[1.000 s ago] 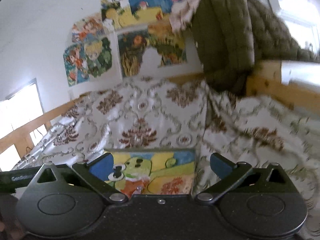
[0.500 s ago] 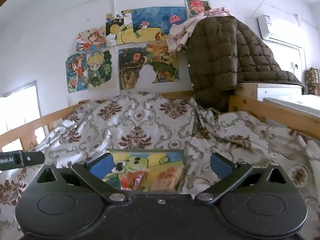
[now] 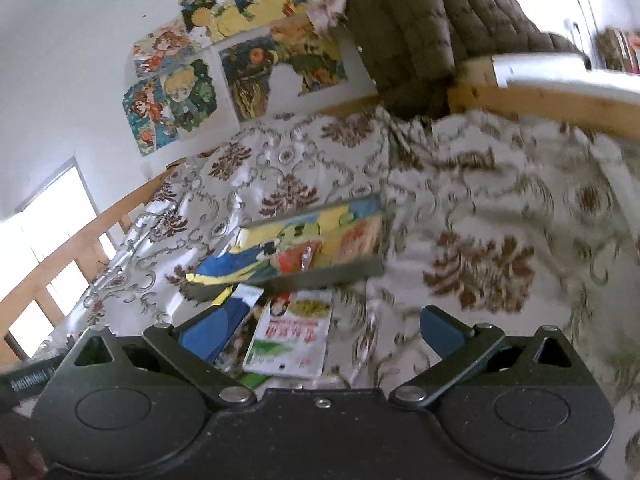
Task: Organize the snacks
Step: 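Withdraw both tools from the tray and aim at remaining snacks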
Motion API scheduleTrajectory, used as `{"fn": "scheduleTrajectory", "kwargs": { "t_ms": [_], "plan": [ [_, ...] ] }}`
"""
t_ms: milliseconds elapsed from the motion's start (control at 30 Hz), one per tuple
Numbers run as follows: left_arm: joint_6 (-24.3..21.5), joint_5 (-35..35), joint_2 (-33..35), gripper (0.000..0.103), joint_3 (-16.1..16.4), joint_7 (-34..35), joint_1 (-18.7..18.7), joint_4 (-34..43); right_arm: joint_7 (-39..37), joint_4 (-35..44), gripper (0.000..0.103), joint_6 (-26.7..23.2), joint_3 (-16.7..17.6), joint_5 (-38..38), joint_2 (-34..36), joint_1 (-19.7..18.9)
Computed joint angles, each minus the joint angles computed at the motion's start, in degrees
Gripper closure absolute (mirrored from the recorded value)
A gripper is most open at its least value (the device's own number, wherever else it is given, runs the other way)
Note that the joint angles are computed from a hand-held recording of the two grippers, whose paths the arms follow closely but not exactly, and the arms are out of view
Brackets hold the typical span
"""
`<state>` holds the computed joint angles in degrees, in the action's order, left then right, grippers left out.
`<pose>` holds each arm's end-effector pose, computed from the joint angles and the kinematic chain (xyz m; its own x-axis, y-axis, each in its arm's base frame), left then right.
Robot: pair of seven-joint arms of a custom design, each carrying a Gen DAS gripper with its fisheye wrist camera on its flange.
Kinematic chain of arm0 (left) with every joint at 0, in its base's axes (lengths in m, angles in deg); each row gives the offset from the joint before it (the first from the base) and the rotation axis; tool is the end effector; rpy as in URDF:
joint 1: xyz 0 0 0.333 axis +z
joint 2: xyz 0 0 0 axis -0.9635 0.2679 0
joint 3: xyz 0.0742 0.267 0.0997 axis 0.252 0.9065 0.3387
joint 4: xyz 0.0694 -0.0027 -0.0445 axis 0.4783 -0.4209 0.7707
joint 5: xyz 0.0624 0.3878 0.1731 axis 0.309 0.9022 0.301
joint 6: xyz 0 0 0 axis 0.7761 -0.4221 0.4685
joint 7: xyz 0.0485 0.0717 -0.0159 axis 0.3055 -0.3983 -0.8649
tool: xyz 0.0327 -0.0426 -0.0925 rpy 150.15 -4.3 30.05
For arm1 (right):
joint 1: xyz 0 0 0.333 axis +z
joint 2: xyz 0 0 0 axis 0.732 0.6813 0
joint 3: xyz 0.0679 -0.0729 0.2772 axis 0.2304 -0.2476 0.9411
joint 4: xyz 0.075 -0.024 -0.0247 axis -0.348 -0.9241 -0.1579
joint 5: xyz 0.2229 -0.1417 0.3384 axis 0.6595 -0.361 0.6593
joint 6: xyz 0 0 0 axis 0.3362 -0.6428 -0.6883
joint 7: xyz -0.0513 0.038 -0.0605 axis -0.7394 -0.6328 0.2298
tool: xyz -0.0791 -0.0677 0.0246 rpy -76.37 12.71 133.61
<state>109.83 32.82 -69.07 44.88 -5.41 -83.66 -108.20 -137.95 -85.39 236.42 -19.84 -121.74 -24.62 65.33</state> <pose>0.5810 -0.2602 0.5190 -0.1083 -0.9926 0.0553 -0.4918 0.0051 -0.8707 0.5349 0.2960 0.5202 -0.2098 -0.9334 -0.2910 -0.4318 0.3555 -0.8289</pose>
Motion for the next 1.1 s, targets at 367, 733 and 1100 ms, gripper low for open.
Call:
{"fn": "scheduleTrajectory", "kwargs": {
  "t_ms": [367,733,1100],
  "plan": [
    [-1.38,-5.28,-3.79,0.000,-0.77,5.76,0.85,-6.91,-6.77,-1.71,0.001,-3.26,1.20,6.74,-1.13,1.26],
    [-1.70,-7.33,-4.78,0.000,-0.99,5.71,1.67,-8.62,-17.88,2.52,0.001,-8.53,1.19,8.27,2.82,4.29],
    [-2.04,-10.21,-4.24,0.000,-1.06,8.85,1.22,-8.61,-21.38,3.82,0.001,-9.35,0.54,9.44,4.19,5.45]
  ]
}}
